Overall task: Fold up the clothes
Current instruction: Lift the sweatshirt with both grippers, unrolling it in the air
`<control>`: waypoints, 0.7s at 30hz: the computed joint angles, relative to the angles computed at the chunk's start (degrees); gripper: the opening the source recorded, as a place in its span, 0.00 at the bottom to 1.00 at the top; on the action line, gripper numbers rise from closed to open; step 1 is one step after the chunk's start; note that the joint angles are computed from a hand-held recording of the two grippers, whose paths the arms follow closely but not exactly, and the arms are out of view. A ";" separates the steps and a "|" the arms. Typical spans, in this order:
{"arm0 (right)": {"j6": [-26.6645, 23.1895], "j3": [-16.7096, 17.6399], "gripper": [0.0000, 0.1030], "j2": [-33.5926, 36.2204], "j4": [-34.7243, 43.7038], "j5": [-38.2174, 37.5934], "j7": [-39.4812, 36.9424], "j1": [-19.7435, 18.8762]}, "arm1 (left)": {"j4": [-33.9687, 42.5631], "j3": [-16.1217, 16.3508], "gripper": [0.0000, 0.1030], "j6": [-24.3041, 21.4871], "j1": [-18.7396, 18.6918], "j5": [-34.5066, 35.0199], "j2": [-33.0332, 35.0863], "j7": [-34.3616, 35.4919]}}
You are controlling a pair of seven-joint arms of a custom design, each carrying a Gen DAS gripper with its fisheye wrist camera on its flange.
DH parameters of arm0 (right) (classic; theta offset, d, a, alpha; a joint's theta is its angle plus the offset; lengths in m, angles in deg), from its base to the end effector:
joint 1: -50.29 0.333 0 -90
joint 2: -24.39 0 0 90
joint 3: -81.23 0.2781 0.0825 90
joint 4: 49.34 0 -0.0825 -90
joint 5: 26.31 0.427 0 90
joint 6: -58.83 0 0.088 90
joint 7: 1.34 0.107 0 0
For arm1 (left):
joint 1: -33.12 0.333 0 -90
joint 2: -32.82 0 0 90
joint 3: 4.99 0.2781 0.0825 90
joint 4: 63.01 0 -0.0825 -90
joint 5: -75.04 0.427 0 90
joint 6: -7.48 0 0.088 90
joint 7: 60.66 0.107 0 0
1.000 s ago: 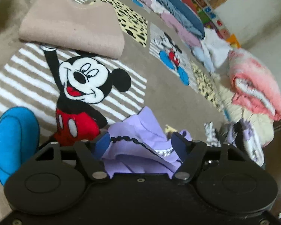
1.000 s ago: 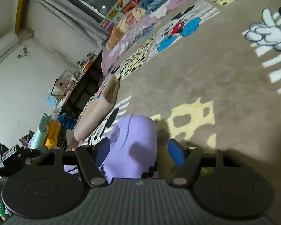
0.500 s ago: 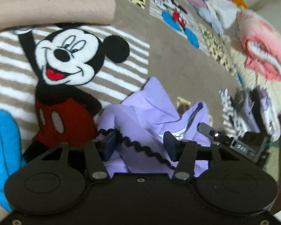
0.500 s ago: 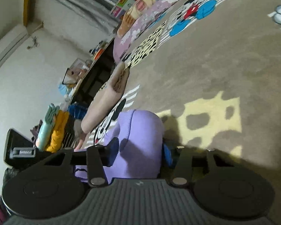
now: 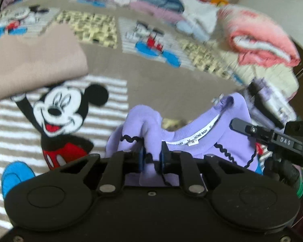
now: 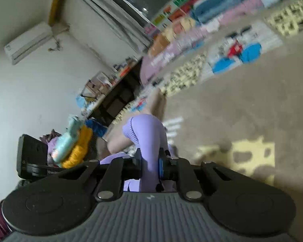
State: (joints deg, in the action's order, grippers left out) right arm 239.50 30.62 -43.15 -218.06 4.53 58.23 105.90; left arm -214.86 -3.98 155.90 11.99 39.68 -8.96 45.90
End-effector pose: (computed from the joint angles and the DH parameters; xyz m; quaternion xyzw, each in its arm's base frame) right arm 0.3933 0.0542 0.4198 -0.5508 0.5705 0.0205 0.6089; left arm 0.4168 -0.1411 0.4935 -0.5749 0.7173 -0.3920 0.0374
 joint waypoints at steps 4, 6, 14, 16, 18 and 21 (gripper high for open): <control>-2.57 8.31 0.16 -2.32 -0.64 0.66 3.45 -5.24 | -0.97 0.76 0.12 1.16 -1.28 -0.71 -5.88 1.60; -4.17 12.13 0.16 -3.76 -0.43 1.05 5.20 -7.49 | -0.65 0.84 0.12 1.76 -1.89 -0.48 -7.81 1.89; -6.01 21.22 0.15 -2.61 5.64 1.40 9.93 -10.08 | 6.04 0.73 0.11 5.56 -4.33 1.82 -6.81 2.37; -5.54 21.43 0.15 -0.47 8.60 1.16 10.21 -8.93 | 8.89 0.57 0.11 6.20 -4.71 2.56 -4.65 2.47; -5.40 21.28 0.15 1.67 11.59 0.79 10.21 -7.95 | 11.67 0.46 0.11 6.97 -4.95 3.12 -2.32 2.76; -4.60 21.18 0.15 4.76 15.50 0.65 10.32 -6.73 | 16.09 1.04 0.10 8.99 -6.06 2.41 1.78 3.70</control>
